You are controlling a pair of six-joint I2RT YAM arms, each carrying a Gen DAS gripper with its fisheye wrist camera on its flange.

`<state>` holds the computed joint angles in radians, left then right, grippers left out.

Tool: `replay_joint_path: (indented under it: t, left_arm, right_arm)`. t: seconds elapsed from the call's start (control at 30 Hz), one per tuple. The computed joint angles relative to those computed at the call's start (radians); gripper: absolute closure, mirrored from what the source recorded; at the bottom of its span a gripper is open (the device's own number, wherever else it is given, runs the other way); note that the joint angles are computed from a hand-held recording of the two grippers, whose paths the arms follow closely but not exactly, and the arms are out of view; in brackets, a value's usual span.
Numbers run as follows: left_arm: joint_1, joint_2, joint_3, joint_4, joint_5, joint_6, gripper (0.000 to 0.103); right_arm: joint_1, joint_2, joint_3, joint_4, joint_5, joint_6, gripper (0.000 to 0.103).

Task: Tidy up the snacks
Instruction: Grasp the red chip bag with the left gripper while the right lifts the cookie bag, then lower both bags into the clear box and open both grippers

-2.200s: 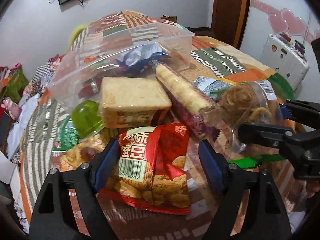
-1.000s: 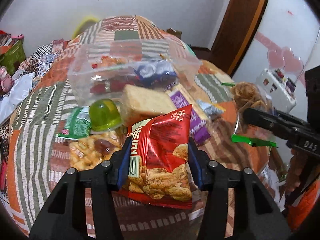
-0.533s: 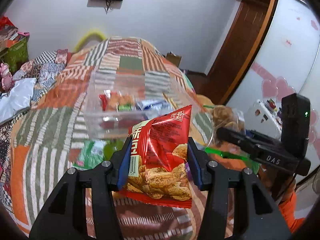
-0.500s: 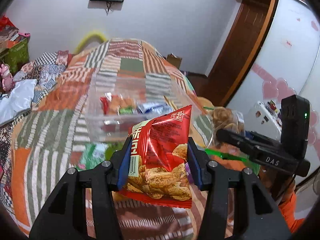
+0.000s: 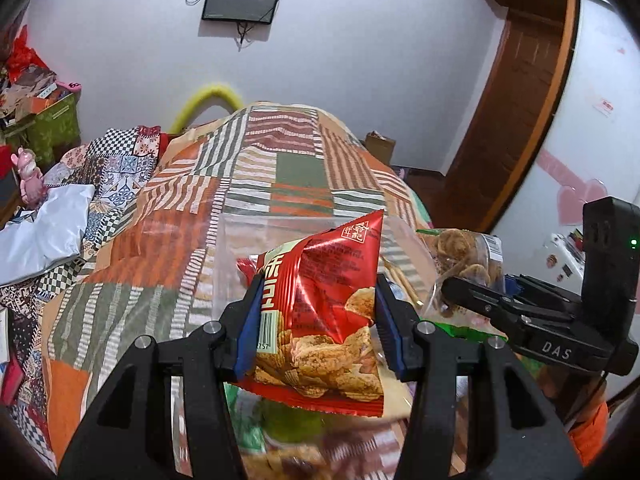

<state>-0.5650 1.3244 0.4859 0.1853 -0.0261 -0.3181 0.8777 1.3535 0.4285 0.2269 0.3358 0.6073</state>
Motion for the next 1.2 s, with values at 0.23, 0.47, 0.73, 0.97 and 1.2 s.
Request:
replay_joint_path:
  t: [0.23, 0.47, 0.73, 0.97, 1.2]
  left_arm:
    - [0.081, 0.207, 0.111, 0.059, 0.044, 0.018, 0.052]
    - [0.114, 0.383, 0.207, 0.087, 0.049, 0.03, 0.052]
    - [0.086, 0.42, 0.232, 0.101, 0.001, 0.061, 0.052]
    - [0.063, 0.429, 0.248, 0.068, -0.034, 0.053, 0.05]
    - [0.043, 0.348, 0.206, 0.052, -0.034, 0.043, 0.045]
  right_arm:
    - [-0.098, 0.202, 0.137, 0.024, -0.118, -0.08, 0.055]
    - [-0.147, 0.365, 0.259, -0.009, -0.195, -0.123, 0.055]
    - [-0.16, 0.419, 0.289, -0.019, -0.24, -0.152, 0.055]
    - [-0.132, 0.404, 0.309, -0.085, -0.183, -0.18, 0.053]
    - [-0.11, 0.319, 0.26, -0.101, -0.131, -0.176, 0.045]
